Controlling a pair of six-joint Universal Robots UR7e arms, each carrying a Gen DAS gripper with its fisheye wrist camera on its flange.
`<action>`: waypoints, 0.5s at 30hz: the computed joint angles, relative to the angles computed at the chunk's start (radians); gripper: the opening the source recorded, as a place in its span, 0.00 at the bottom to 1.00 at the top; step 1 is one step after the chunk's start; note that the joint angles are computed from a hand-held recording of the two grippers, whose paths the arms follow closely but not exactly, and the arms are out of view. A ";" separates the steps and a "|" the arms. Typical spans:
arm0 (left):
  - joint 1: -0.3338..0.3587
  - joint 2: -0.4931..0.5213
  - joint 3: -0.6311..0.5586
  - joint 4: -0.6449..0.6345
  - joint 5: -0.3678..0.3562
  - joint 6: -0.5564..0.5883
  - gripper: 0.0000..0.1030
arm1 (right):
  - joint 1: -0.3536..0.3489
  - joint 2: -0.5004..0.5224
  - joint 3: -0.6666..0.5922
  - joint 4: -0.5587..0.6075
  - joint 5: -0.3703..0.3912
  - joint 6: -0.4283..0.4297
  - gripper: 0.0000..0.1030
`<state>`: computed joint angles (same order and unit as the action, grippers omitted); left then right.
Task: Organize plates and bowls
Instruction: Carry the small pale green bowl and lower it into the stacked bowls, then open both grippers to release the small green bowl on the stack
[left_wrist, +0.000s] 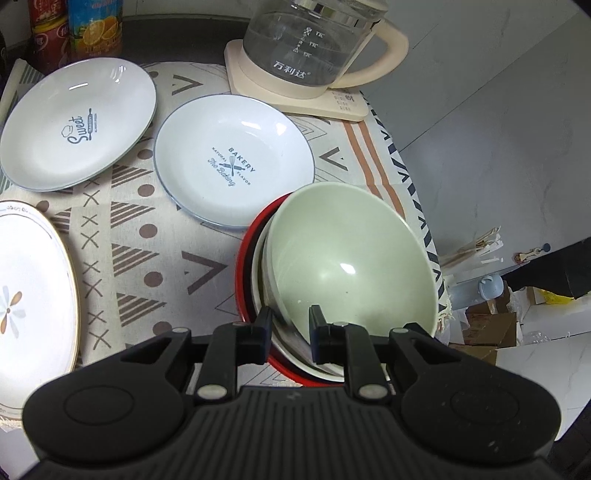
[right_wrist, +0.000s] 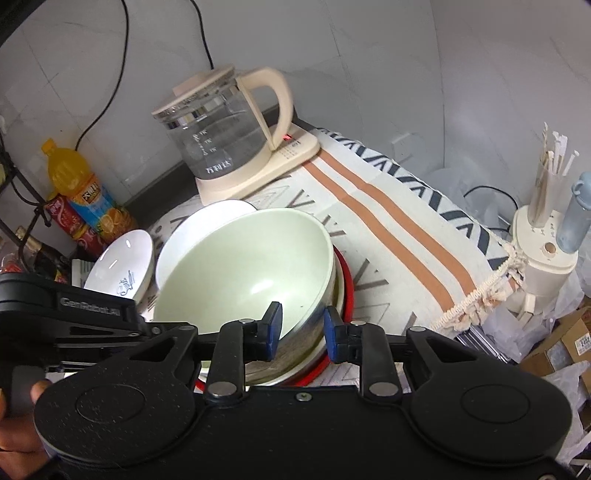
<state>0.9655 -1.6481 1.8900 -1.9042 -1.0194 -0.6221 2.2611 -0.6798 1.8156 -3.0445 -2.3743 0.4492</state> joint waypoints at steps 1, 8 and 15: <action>-0.002 -0.001 -0.003 0.004 0.002 -0.001 0.17 | 0.000 -0.001 0.000 0.005 -0.003 0.005 0.21; -0.007 -0.022 -0.007 -0.014 0.016 0.029 0.19 | 0.010 -0.009 -0.004 0.046 -0.020 0.032 0.20; -0.033 -0.073 0.010 -0.013 0.091 0.059 0.50 | 0.042 -0.014 -0.020 0.064 -0.021 0.055 0.35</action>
